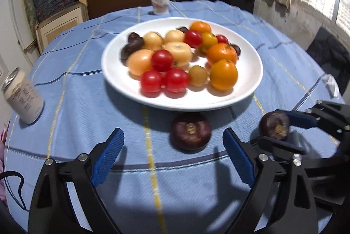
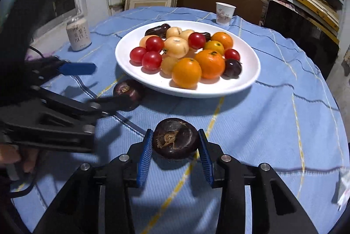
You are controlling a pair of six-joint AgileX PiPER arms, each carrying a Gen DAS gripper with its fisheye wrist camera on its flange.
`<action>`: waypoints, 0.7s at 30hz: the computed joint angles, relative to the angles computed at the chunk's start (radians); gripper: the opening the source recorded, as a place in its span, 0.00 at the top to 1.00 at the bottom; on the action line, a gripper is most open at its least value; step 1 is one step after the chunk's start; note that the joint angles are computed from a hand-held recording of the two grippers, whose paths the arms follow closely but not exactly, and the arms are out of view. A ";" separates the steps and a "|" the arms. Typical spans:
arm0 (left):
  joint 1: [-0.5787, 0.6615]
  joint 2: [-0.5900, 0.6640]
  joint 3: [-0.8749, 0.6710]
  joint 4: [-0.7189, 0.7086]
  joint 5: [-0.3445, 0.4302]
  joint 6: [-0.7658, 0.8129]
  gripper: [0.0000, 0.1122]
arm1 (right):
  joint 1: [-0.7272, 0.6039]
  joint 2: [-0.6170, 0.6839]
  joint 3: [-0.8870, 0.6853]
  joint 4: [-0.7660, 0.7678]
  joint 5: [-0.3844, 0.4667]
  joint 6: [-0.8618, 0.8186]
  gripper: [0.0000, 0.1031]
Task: Organize fruits
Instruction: 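Grasp the last dark plum with the left gripper while the right gripper grasps another plum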
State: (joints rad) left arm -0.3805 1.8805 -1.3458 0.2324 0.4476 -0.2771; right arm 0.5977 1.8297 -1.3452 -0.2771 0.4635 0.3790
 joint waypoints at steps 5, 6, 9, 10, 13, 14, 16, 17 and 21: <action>-0.049 0.065 -0.081 0.126 0.060 -0.096 0.21 | -0.037 -0.015 0.028 0.073 -0.040 -0.028 0.60; -0.052 0.073 -0.092 0.129 0.070 -0.099 0.23 | -0.043 -0.014 0.028 0.091 -0.042 -0.041 0.60; -0.047 0.095 -0.119 0.110 0.095 -0.086 0.42 | -0.047 -0.018 0.036 0.107 -0.055 -0.058 0.60; -0.045 0.093 -0.117 0.106 0.090 -0.086 0.51 | -0.047 -0.019 0.038 0.109 -0.059 -0.060 0.60; -0.040 0.086 -0.105 0.078 0.073 -0.058 0.61 | -0.052 -0.020 0.041 0.129 -0.065 -0.075 0.60; -0.042 0.083 -0.101 0.080 0.070 -0.059 0.63 | -0.054 -0.021 0.041 0.140 -0.066 -0.083 0.60; -0.044 0.078 -0.092 0.087 0.065 -0.070 0.63 | -0.059 -0.032 0.060 0.148 -0.078 -0.086 0.60; -0.039 0.075 -0.088 0.069 0.059 -0.057 0.63 | -0.059 -0.033 0.061 0.147 -0.080 -0.084 0.60; -0.028 0.056 -0.062 0.037 0.038 -0.042 0.63 | -0.053 -0.038 0.069 0.116 -0.091 -0.054 0.60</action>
State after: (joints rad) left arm -0.4087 1.9368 -1.4077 0.2698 0.4852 -0.3186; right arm 0.5442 1.7913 -1.2759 -0.1609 0.3726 0.3254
